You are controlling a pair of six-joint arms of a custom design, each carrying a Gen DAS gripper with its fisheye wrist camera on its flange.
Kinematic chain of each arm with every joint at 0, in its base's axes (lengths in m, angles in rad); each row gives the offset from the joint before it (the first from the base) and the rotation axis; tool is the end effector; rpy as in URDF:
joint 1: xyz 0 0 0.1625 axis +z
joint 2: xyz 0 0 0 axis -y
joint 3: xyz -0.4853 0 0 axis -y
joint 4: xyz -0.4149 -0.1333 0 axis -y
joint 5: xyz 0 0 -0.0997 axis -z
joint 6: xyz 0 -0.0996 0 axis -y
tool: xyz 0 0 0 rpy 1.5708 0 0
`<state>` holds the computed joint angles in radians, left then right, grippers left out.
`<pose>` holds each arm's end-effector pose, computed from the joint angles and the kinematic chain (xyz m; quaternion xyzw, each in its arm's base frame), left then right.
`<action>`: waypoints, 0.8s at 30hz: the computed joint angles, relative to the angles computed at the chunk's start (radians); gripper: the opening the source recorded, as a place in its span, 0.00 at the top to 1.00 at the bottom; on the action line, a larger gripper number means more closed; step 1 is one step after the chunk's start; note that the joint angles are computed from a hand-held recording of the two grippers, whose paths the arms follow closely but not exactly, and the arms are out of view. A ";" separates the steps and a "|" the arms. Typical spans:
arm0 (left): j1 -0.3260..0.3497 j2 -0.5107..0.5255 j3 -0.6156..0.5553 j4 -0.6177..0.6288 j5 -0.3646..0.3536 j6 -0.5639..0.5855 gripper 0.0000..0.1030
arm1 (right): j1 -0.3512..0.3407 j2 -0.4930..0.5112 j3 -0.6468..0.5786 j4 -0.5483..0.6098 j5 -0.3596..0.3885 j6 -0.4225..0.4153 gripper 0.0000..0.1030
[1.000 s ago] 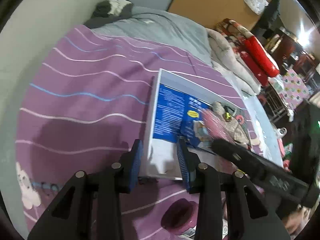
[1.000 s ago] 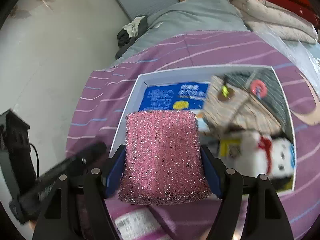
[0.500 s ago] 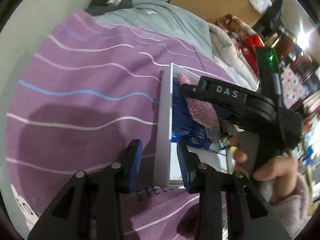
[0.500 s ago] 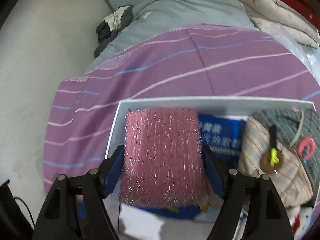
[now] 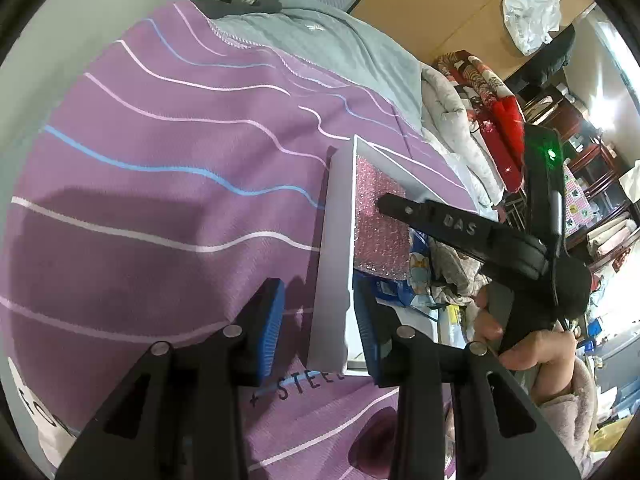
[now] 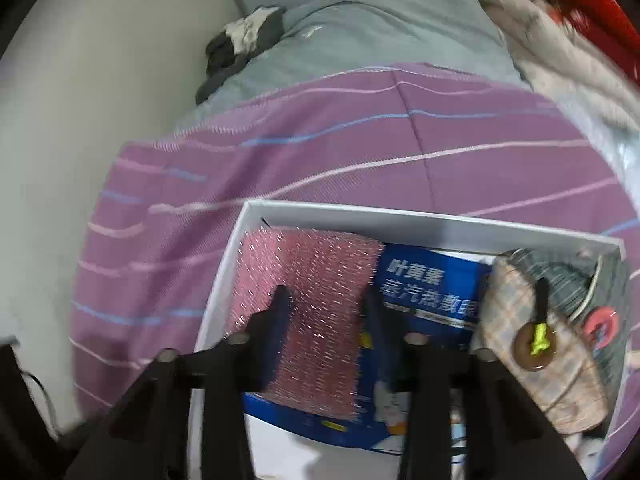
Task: Organize soft objects
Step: 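Lower the pink sponge into the tray beside the blue packet and open the right gripper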
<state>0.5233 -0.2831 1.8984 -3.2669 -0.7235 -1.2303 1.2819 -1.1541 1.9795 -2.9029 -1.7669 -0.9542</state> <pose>-0.3744 -0.4561 -0.1741 -0.0997 0.9055 -0.3884 0.1385 -0.0653 -0.6195 0.2644 0.2914 -0.9186 0.1476 0.2223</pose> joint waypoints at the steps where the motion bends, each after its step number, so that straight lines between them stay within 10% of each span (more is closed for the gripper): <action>1: -0.001 0.000 0.001 0.002 0.001 -0.002 0.64 | -0.004 -0.009 0.005 0.000 0.009 -0.018 0.82; 14: -0.018 -0.010 0.004 0.046 0.019 -0.023 0.64 | -0.070 -0.148 0.044 0.156 0.075 -0.078 0.90; 24: -0.026 -0.017 -0.022 0.169 0.027 -0.065 0.64 | -0.118 -0.156 0.058 0.292 0.105 0.114 0.90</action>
<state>0.4977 -0.3004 1.8761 -3.0978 -0.6963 -1.2949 1.1635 -1.3101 2.0374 -2.6111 -1.6615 -0.8407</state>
